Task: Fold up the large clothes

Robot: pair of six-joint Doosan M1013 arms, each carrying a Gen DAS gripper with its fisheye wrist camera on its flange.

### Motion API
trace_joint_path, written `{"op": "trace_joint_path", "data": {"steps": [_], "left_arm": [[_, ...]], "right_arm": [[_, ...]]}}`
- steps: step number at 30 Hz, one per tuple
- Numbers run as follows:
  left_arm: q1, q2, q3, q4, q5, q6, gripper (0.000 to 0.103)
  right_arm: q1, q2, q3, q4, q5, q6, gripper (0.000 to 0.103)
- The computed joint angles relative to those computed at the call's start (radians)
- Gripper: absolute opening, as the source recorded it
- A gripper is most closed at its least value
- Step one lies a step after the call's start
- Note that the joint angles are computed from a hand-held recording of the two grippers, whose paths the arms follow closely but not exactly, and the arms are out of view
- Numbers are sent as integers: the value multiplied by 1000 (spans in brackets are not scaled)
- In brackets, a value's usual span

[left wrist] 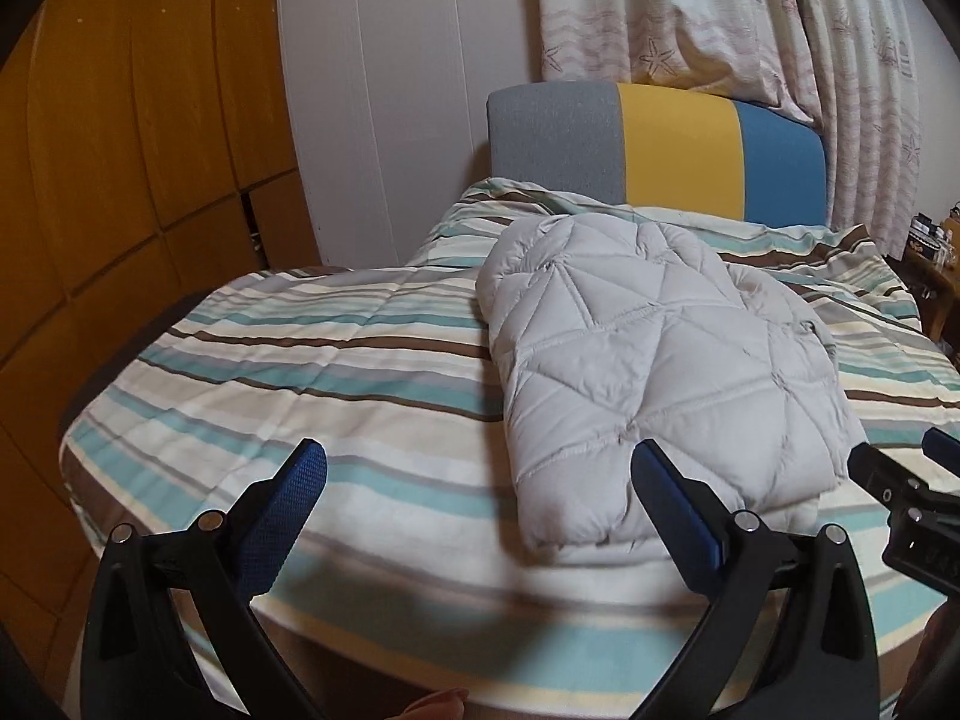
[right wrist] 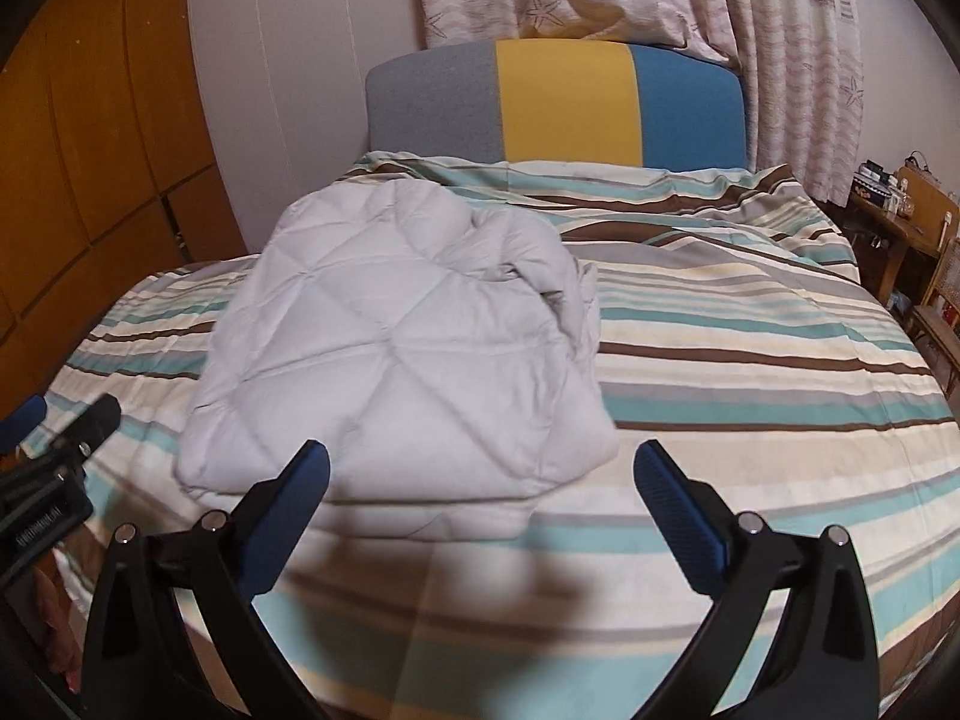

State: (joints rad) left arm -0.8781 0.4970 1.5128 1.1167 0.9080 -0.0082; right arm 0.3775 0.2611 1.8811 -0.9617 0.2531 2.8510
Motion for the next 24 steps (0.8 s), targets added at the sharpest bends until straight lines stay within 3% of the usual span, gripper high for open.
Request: {"op": "trace_joint_path", "data": {"steps": [7, 24], "left_arm": [[-5, -22, 25, -6, -38, -13, 100], [0, -17, 20, -41, -66, 10, 100]], "right_arm": [[21, -20, 7, -130, 34, 98, 101], [12, -21, 11, -87, 18, 67, 101]]}}
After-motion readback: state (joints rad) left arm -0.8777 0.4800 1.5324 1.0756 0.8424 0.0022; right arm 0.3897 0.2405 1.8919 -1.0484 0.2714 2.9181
